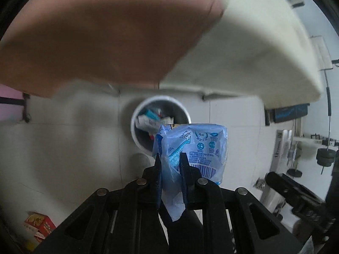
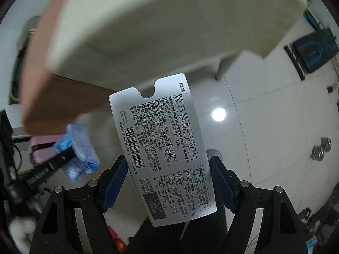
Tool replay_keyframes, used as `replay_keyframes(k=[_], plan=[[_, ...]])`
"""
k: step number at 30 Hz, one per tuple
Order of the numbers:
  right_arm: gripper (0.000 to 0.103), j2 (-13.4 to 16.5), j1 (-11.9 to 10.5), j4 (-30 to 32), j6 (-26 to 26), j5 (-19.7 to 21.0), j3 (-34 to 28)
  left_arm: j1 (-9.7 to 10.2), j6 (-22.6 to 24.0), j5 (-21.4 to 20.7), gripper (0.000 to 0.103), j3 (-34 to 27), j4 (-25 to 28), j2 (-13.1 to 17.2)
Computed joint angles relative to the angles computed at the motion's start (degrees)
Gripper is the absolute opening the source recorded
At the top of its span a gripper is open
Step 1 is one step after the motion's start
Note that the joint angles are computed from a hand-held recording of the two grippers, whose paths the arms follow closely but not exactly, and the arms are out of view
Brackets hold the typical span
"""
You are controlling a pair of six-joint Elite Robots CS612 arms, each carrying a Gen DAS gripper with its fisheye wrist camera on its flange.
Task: Collect trash
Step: 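Carry both items over the bin and open both tools to drop them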
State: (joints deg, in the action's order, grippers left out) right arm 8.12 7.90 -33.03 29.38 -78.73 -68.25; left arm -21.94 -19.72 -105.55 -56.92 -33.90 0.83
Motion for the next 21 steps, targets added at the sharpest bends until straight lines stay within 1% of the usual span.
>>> replay_keyframes(k=[1,2,3,4,5,7,9,10,11,12,13,14,16,18,19,20,21], plan=[[0.08,2.6,-0.3,0.9,0.3,0.4,-2.5,-0.17,-0.1,-0.8,0.015,-1.4,0.3,2.0],[0.08,4.8,-0.7,1.4,0.8,1.3,-4.4,-0.31,-0.3,-0.9,0.015,-2.2,0.3,3.2],[0.08,7.0,-1.1,1.7,1.7,2.3,-6.3,-0.57,-0.6,-1.0,0.015,-3.6,0.2,5.1],[0.08,9.7,-1.6,1.6,2.7,3.8,-8.4,-0.68,-0.6,-1.1,0.015,-4.4,0.0,6.4],[0.08,11.3,-1.9,1.3,3.1,4.8,-9.5,-0.8,-0.7,-1.4,0.015,-5.2,-0.2,7.9],[0.08,16.0,-2.5,-0.5,4.0,7.2,-12.2,-1.17,-0.7,-1.6,0.016,-6.7,-0.9,11.1],[0.08,19.0,-2.7,-2.6,3.7,8.9,-13.3,-1.47,-0.6,-0.8,0.018,-9.1,-0.8,14.0],[0.08,20.1,-2.7,-3.4,3.4,9.3,-13.5,-1.67,-0.6,-0.2,0.021,-10.0,-1.1,15.2],[0.08,21.5,-2.7,-4.8,3.0,10.1,-13.9,-1.61,-0.5,0.0,0.028,-11.6,-1.5,16.5],[0.08,22.9,-2.8,-5.9,2.2,11.4,-14.0,-1.73,-0.4,0.9,0.033,-12.4,-2.0,17.6],[0.08,23.6,-2.7,-6.3,1.5,12.2,-13.8,-1.75,-0.7,1.7,0.047,-13.6,-2.0,18.5],[0.08,24.6,-2.8,-6.9,0.9,13.2,-13.8,-1.64,-1.4,2.1,0.068,-14.4,-2.7,19.4],[0.081,25.8,-2.8,-7.8,-0.4,14.5,-13.3,-1.43,-2.4,3.3,0.088,-15.4,-2.6,20.3],[0.083,25.6,-2.7,-9.2,-1.6,14.4,-11.4,-1.14,-3.7,5.0,0.092,-16.0,-2.9,20.9],[0.095,25.4,-2.8,-9.5,-1.8,13.9,-10.7,-1.06,-3.9,5.9,0.099,-16.3,-2.7,21.1],[0.103,25.6,-2.7,-9.8,-1.7,13.5,-11.0,-0.94,-4.2,6.9,0.102,-16.5,-2.6,21.1],[0.103,25.7,-2.7,-10.2,-1.6,13.0,-11.1,-0.82,-4.7,7.8,0.102,-16.9,-2.9,21.3]])
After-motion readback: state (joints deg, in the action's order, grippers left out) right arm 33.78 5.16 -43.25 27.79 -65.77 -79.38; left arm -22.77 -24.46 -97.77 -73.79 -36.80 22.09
